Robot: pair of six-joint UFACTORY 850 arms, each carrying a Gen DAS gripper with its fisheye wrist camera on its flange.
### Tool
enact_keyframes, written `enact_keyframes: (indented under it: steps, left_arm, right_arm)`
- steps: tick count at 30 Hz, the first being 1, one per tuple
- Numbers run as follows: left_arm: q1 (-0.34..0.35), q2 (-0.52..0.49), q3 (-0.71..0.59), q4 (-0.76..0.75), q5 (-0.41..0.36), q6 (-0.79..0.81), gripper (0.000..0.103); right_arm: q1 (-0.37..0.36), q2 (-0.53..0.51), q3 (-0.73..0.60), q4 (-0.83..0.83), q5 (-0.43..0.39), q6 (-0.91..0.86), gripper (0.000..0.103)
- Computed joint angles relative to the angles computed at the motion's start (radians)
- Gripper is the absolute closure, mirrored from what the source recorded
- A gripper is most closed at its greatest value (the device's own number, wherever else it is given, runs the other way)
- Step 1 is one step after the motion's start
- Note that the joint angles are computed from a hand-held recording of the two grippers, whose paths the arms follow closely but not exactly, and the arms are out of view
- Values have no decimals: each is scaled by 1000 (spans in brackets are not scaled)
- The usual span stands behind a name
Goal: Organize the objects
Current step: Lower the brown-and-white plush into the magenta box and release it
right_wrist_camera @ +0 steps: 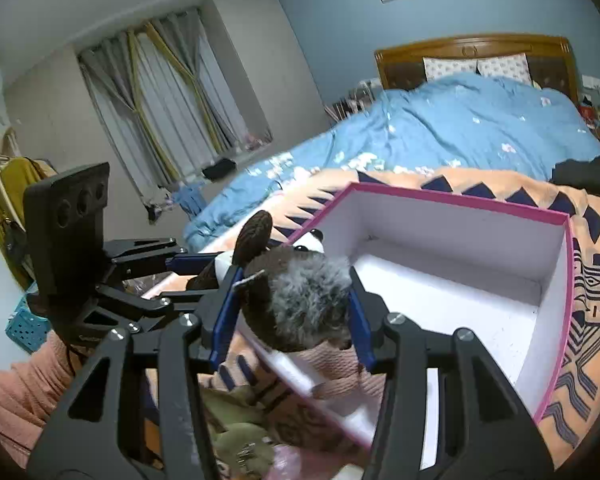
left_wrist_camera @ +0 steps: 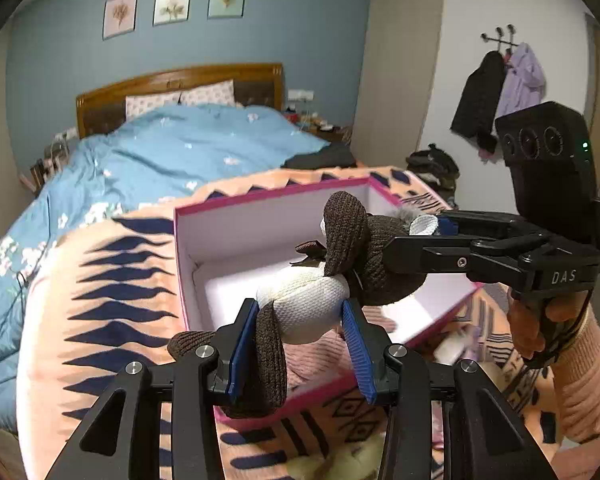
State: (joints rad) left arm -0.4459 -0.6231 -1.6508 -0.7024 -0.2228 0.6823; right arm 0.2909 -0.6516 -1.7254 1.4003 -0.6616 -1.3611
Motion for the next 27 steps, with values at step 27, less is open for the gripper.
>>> enact_keyframes:
  steps: [27]
  left_arm:
    - [-29,-192,-237,738,-153,-728,56]
  right_arm:
    - [26,-248,-373,-726,-24,783,48]
